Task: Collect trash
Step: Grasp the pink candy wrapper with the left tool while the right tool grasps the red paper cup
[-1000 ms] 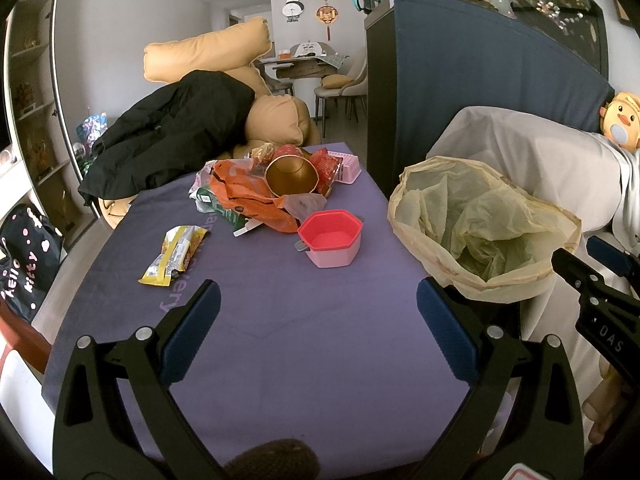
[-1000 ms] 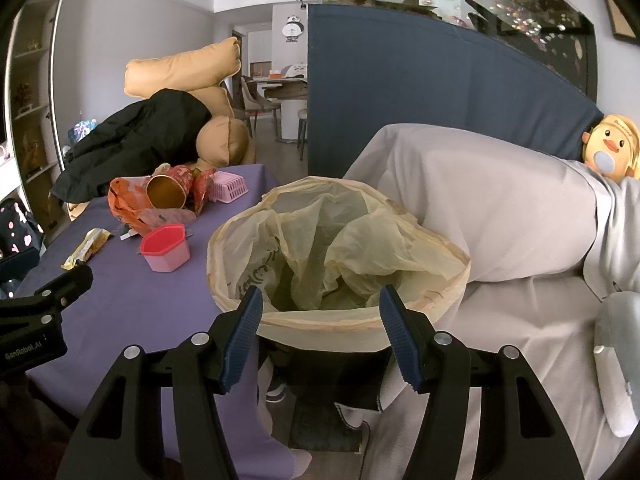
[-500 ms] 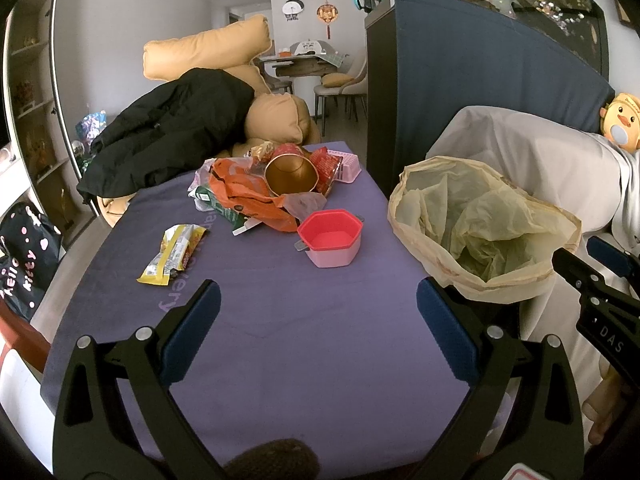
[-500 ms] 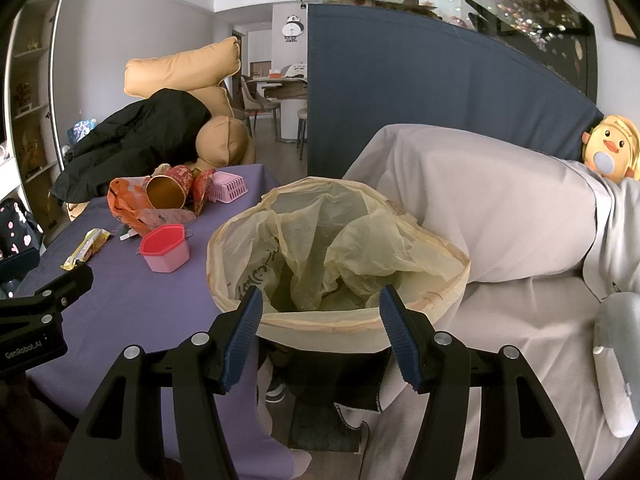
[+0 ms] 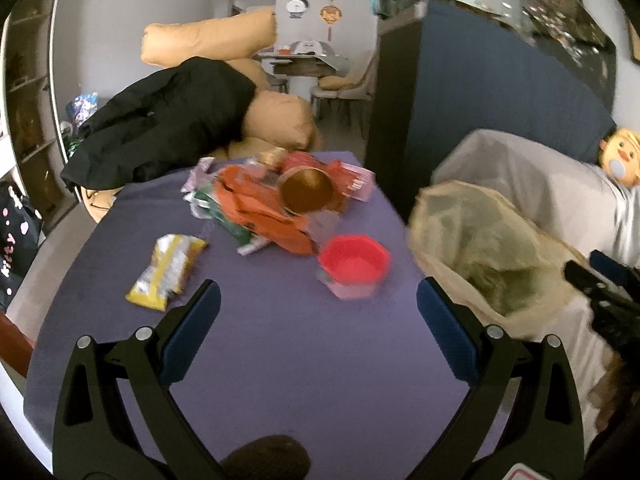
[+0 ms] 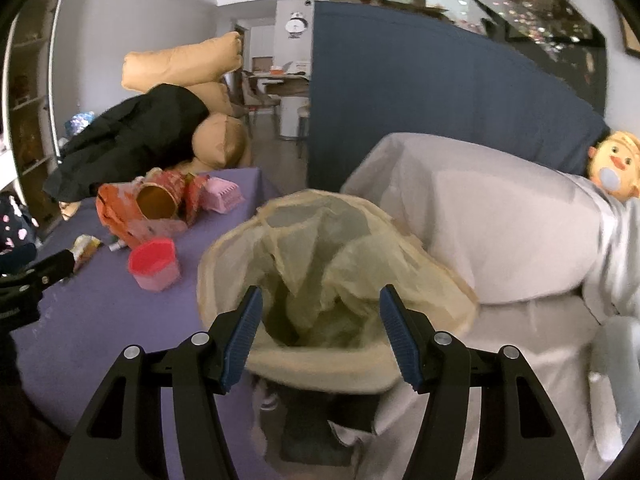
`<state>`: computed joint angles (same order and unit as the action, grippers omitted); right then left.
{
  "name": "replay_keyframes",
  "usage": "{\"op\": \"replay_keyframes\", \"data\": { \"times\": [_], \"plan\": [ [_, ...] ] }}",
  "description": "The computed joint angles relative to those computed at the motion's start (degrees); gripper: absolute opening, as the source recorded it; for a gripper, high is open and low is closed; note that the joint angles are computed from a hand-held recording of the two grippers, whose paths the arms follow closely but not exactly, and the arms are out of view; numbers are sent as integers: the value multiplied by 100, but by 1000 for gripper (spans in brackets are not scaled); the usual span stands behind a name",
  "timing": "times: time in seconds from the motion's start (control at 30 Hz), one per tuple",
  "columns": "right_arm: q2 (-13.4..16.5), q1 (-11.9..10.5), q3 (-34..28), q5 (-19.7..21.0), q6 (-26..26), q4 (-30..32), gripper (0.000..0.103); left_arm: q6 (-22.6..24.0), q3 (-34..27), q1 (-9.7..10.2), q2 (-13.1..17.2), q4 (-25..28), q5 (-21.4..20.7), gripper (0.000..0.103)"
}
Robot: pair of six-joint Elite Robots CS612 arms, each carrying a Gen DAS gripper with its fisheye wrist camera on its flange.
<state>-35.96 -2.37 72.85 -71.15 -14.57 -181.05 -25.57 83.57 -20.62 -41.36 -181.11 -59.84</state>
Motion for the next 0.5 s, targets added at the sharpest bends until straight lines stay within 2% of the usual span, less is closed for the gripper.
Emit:
{"op": "replay_keyframes", "data": {
  "times": [0.07, 0.13, 0.2, 0.3, 0.37, 0.5],
  "plan": [
    [82, 33, -244, 87, -60, 197, 58, -55, -91, 165, 47, 41, -201, 94],
    [187, 121, -546, -122, -198, 420, 58, 58, -168, 348, 88, 29, -535, 94],
    [303, 208, -861, -274, -318, 631, 58, 249, -223, 499, 133, -46, -614, 94],
    [496, 279, -1341, -153, -342, 1017, 58, 469, -220, 716, 180, -335, -767, 94],
    [632, 348, -1644, -223, -372, 1262, 58, 490, -245, 871, 208, -399, -975, 94],
    [942, 442, -2315, -25, -401, 1826, 58, 523, -648, 1245, 392, -172, -1610, 94]
  ]
}}
